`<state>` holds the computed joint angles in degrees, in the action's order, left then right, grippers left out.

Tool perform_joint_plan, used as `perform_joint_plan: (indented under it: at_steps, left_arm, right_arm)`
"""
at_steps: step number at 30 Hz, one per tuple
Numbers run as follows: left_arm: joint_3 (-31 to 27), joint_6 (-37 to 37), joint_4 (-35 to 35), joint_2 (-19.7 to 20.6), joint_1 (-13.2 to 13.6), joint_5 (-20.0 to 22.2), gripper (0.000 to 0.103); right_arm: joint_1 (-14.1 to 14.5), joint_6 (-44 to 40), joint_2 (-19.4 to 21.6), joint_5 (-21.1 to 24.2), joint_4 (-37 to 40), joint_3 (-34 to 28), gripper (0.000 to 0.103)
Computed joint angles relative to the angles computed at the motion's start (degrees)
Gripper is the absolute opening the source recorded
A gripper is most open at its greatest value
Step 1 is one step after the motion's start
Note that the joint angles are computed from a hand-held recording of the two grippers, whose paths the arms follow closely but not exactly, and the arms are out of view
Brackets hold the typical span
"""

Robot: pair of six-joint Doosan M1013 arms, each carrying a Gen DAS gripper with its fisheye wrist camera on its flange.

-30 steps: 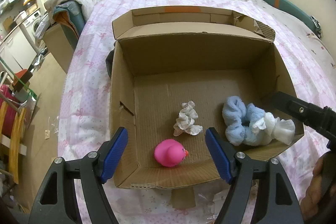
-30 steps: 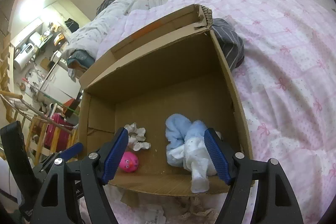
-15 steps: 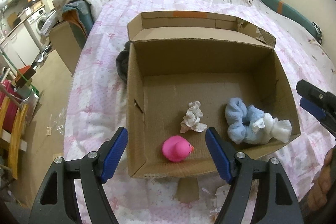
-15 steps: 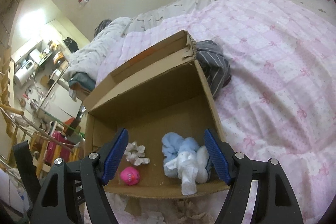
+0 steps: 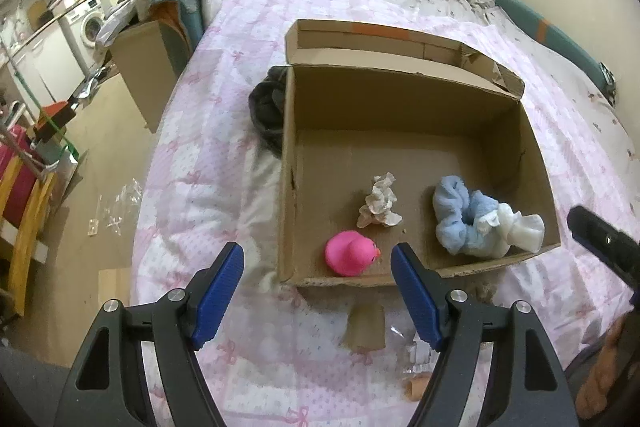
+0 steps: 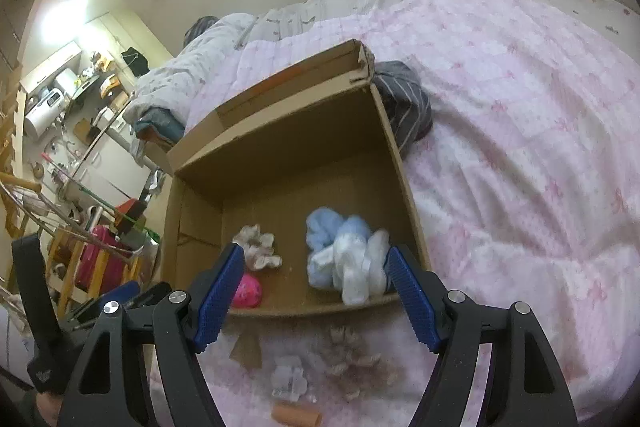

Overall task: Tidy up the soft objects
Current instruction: 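Open both tools to drop the cream scrunchie and white sock into the box, then move both tools back toward the remaining items on the bed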

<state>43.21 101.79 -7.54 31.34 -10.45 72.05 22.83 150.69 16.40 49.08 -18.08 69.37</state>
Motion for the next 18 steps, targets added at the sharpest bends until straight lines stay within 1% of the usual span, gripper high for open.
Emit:
perform_joint_plan:
  at_steps: [5, 9, 11, 14, 18]
  left_arm:
    - [1.50, -1.14, -0.83, -1.12, 0.55, 0.40, 0.074]
    - [3.63, -0.70, -1.17, -2.49, 0.69, 0.06, 0.074]
    - [4.72, -0.36, -1.25, -3.17, 0.76, -0.06, 0.074]
    - [5.82, -0.59, -1.58, -3.82, 0.98, 0.19, 0.074]
    - [6.97, -1.26, -1.96, -4.43, 1.30, 0.83, 0.074]
  right_arm:
    - [0.99, -0.69, -0.49, 0.71, 0.52, 0.47, 0.079]
    - [2.04, -1.13, -0.65, 1.74, 1.09, 0.63, 0.079]
    - [2.51, -2.03, -0.63, 2.51, 1.76, 0.51, 0.079]
    - [3.31, -3.11, -0.24, 5.04, 2.08, -0.10, 0.079]
    - [3.89, -3.53, -0.14, 6.66, 3.85, 0.00, 0.079]
